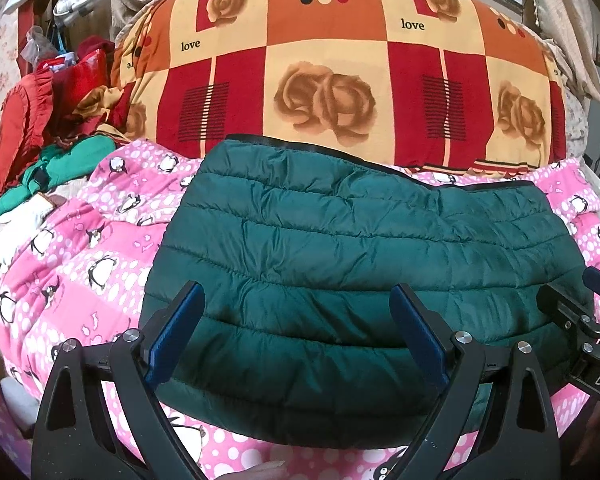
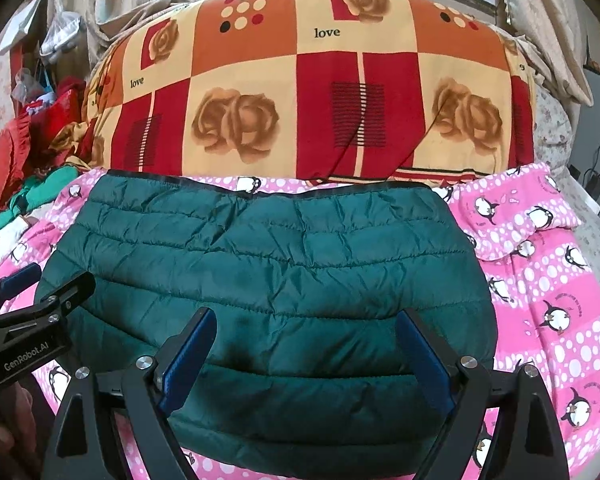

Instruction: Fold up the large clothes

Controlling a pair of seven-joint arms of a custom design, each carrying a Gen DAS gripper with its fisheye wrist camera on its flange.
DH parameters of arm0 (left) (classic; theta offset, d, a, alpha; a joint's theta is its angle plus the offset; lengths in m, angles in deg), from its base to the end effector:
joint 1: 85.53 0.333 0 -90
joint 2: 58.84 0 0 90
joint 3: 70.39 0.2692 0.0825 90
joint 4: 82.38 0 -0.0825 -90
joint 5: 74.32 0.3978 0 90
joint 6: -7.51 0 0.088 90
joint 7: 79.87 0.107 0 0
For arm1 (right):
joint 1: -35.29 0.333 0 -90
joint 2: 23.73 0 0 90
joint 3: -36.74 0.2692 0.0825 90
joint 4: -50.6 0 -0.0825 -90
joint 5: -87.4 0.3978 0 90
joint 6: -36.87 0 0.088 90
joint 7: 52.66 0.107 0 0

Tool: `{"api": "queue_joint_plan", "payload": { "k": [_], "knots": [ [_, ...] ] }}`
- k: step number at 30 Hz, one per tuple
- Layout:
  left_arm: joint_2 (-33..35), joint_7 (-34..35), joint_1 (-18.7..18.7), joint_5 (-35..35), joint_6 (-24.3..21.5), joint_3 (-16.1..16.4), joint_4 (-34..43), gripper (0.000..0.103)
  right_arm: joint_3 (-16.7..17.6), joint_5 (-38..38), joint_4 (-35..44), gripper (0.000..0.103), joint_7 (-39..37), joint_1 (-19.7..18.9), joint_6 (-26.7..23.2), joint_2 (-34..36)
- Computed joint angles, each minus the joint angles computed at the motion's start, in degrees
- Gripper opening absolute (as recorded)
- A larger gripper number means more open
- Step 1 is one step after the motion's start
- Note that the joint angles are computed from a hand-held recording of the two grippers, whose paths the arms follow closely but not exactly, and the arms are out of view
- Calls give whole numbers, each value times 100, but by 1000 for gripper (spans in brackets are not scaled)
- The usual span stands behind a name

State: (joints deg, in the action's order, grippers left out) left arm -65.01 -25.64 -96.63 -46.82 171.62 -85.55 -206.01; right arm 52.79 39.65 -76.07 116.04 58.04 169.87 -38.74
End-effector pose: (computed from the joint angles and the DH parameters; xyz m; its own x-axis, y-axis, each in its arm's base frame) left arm 0.5074 -0.2825 0.4813 -0.2534 -0.9673 0.0080 -0.6380 0.1609 -0.7530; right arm 0.4217 0.3287 0.4775 -0.2238 -0.9740 0.0341 -0.6615 0.1261 -0.7393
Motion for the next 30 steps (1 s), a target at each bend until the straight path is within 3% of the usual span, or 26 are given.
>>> {"api": "queue_joint_plan", "payload": {
  "k": [30],
  "knots": [
    [135, 112, -75, -129, -35, 58, 102, 94, -68, 71, 44, 89, -50, 3, 65, 100]
  ]
}}
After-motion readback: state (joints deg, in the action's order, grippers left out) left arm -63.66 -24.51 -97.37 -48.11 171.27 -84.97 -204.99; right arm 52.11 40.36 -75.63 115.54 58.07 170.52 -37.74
